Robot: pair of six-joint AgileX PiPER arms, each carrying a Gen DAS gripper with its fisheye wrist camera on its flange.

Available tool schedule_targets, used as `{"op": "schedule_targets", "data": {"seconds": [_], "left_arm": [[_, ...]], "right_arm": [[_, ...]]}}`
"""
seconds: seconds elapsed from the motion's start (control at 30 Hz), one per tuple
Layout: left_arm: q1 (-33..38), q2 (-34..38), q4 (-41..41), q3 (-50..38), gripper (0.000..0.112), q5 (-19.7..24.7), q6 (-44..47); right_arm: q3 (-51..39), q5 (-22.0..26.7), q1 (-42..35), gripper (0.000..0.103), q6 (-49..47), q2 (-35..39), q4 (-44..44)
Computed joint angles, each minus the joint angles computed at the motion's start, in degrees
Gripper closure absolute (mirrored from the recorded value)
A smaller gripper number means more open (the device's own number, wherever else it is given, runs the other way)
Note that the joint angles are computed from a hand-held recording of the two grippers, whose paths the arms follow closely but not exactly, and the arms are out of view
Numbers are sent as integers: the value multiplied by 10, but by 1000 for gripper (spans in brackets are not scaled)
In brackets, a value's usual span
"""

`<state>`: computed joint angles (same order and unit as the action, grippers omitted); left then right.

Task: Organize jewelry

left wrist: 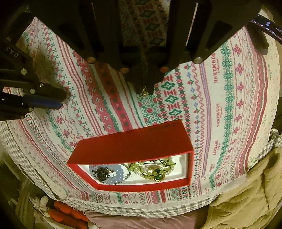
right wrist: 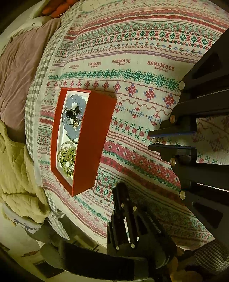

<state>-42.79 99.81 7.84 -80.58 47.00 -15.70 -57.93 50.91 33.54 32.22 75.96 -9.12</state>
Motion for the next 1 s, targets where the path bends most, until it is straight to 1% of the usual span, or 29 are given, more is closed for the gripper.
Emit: {"op": "schedule_targets", "data": {"seconds": [0.2,0.6,0.8,1.0], "left_arm": [[5,-16,-8,-2,105,4,-1],[5,-27,-24,-37,105,18,10],[21,-29,-37,-67,105,24,15],[43,-24,-52,-91,105,18,20]], "right_arm": [[-17,6,3,95,4,5,-6],[-67,11,-13,95,-2,21,0],[-90,11,-31,95,-7,24,5],[-118,4,-61,95,-20,33,25]]}}
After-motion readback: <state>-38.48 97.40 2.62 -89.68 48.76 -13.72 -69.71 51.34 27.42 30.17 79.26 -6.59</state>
